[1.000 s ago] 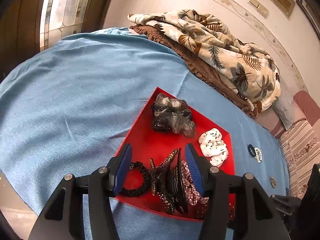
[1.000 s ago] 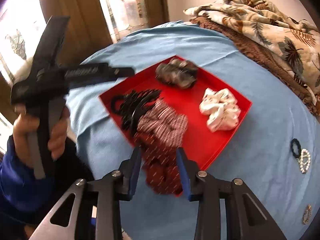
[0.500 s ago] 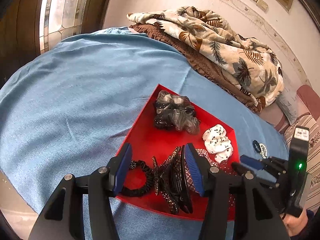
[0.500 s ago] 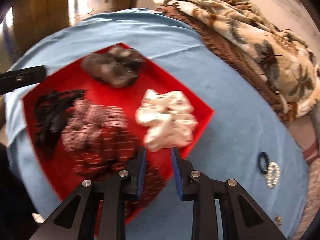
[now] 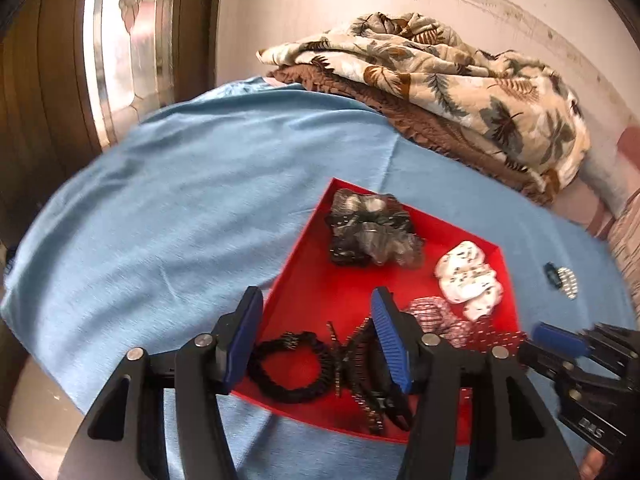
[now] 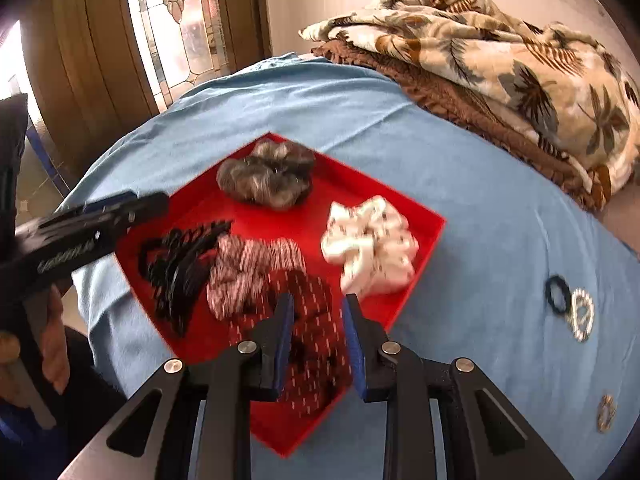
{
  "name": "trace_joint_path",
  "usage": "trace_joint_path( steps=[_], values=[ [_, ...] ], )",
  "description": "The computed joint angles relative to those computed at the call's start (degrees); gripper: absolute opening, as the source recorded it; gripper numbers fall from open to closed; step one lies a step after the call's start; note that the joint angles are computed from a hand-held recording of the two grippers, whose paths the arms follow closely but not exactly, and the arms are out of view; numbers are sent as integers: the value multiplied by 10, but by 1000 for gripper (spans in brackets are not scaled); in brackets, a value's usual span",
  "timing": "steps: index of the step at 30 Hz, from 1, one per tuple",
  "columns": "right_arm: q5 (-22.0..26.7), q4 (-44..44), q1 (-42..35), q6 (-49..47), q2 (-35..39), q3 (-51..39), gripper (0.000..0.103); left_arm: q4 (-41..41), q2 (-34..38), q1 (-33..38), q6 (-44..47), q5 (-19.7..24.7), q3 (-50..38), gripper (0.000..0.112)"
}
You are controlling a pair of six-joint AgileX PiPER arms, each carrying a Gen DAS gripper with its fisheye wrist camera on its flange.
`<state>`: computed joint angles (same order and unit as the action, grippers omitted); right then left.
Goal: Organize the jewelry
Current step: 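Lift both open tools out of the tray toward the black hair tie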
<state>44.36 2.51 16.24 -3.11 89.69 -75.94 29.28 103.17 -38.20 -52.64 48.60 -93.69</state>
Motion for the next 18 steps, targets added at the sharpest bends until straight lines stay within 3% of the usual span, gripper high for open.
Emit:
trace_joint_path(
  steps=[2, 4, 10, 18],
  values=[
    [-8, 10, -15, -1, -26, 34, 36, 9, 2, -2, -5, 6, -2, 60],
    [-17, 15, -36, -3, -55, 68, 52, 33, 9, -14, -18, 23, -10, 60],
    [-20, 14, -101, -32, -119, 132, 54, 83, 36, -56, -25, 78, -45, 60],
    [-12, 65, -213, -114, -168, 173, 63, 99, 68, -141, 31, 139, -133, 60]
  ],
)
